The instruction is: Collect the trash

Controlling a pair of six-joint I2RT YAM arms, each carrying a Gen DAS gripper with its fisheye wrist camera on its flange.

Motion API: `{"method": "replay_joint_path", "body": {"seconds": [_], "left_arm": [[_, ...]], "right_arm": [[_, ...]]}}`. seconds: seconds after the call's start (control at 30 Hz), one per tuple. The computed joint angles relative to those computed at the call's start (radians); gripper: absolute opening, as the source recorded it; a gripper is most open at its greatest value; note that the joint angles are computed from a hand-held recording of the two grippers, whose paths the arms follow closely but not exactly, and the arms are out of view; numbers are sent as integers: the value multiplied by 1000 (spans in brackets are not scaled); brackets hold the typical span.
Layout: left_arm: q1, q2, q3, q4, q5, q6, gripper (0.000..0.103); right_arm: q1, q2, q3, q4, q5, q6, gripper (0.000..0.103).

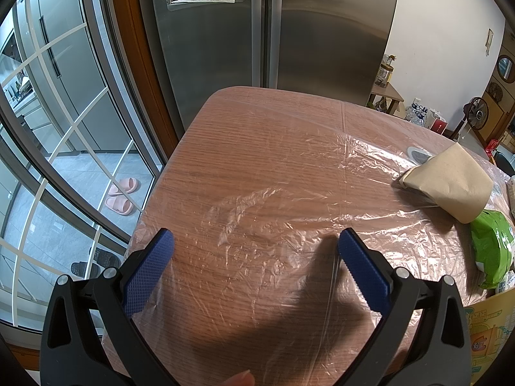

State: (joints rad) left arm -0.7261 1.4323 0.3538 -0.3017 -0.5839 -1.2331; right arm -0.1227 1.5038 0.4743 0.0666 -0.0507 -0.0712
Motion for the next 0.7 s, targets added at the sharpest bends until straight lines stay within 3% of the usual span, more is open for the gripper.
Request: {"method": "replay_joint_path", "body": {"seconds": [0.7], "left_arm": [[-1,-3,-4,4,0,6,102]], "right_arm": [[-21,-16,6,-32,-25,-48,99]]}}
